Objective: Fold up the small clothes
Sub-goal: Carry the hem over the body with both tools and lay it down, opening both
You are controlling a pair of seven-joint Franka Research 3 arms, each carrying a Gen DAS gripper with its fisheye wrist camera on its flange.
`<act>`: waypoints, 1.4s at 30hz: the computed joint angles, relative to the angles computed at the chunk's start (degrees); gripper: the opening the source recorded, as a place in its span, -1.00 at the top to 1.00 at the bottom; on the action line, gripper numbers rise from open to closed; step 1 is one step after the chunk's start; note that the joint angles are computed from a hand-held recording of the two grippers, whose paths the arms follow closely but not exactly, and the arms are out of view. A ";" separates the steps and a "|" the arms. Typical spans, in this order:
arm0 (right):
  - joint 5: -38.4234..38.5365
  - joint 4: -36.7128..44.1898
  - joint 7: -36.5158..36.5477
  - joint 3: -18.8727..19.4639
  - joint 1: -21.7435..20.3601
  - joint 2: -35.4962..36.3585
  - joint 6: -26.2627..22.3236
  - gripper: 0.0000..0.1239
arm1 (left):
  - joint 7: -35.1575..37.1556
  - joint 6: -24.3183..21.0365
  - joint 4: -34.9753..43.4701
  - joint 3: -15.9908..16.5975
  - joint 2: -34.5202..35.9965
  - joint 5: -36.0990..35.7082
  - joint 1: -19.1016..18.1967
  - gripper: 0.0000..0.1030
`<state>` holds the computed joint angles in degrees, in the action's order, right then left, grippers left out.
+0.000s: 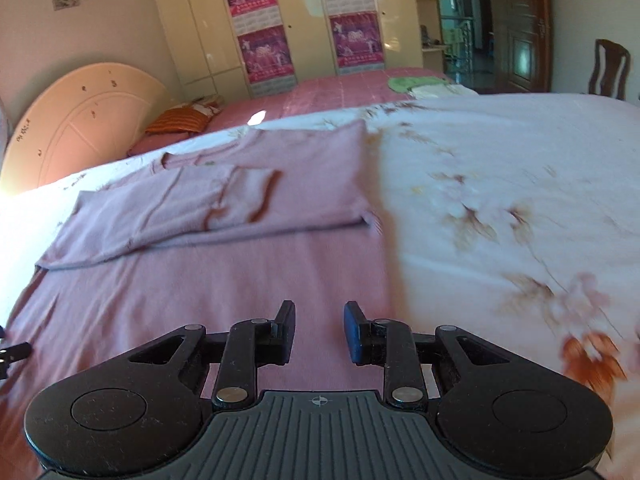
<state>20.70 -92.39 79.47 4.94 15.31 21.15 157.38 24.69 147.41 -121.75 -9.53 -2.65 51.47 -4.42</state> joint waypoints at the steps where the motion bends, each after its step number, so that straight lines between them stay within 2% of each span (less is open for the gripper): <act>1: 0.42 -4.66 1.13 -0.48 -0.07 -3.50 0.52 0.57 | -0.57 -0.23 -2.45 -0.18 -2.37 -0.86 -0.26 -0.78; 4: 2.36 -14.59 2.87 -0.99 -0.96 -11.60 0.39 0.57 | -1.96 0.59 -9.15 -0.62 -8.96 -5.93 -0.45 -0.75; 9: 11.95 -24.51 -0.88 -1.53 -2.76 -21.02 -1.89 0.57 | -2.98 -1.06 -15.11 -2.71 -15.83 -9.03 0.14 -0.75; 14: 24.21 -28.40 -2.64 -3.63 -2.81 -25.45 -6.21 0.57 | -2.18 4.40 -20.68 -1.64 -20.94 -15.66 0.11 -0.73; 18: 28.88 -29.56 -3.15 -4.52 -2.70 -27.14 -9.51 0.57 | -1.14 8.93 -23.76 -1.24 -23.26 -20.11 0.28 -0.71; 22: 33.17 -30.32 -5.06 -4.87 -2.27 -27.87 -11.48 0.54 | -1.14 17.50 -27.37 0.52 -24.57 -26.27 0.11 -0.69; 26: 39.68 -29.93 -9.23 -5.07 -1.82 -27.12 -11.45 0.06 | -0.25 22.15 -28.93 1.28 -24.45 -31.44 0.34 -0.52; 28: 38.09 -29.34 -8.88 -4.51 -1.82 -26.70 -10.71 0.06 | 0.13 24.71 -29.65 2.00 -24.04 -33.91 0.13 -0.48; 30: 38.66 -28.51 -9.19 -4.35 -1.75 -25.99 -10.58 0.06 | 1.56 27.92 -30.37 4.32 -23.19 -37.07 -1.67 -0.34; 31: 39.15 -28.18 -9.09 -4.30 -1.78 -25.62 -10.49 0.06 | 2.81 30.36 -30.91 7.11 -22.39 -39.74 -4.28 -0.14; 32: 39.66 -27.96 -9.00 -4.29 -1.85 -25.37 -10.43 0.06 | 3.92 31.81 -31.20 9.28 -21.77 -41.92 -6.41 -0.09; 35: 41.71 -26.33 -8.87 -4.26 -2.24 -23.45 -10.30 0.06 | 6.58 37.21 -31.92 14.27 -19.63 -46.10 -11.08 -0.09; 37: 43.57 -25.58 -9.48 -4.15 -2.60 -22.49 -10.26 0.06 | 7.88 40.02 -32.02 19.31 -18.47 -47.68 -15.86 -0.09; 40: 45.48 -24.81 -10.49 -3.98 -3.27 -21.76 -11.65 0.06 | 8.61 41.29 -31.80 23.40 -17.87 -47.50 -19.85 -0.08; 42: 45.95 -24.54 -12.65 -4.14 -3.87 -21.83 -14.82 0.06 | 9.88 42.03 -32.21 29.17 -18.54 -46.34 -25.65 -0.07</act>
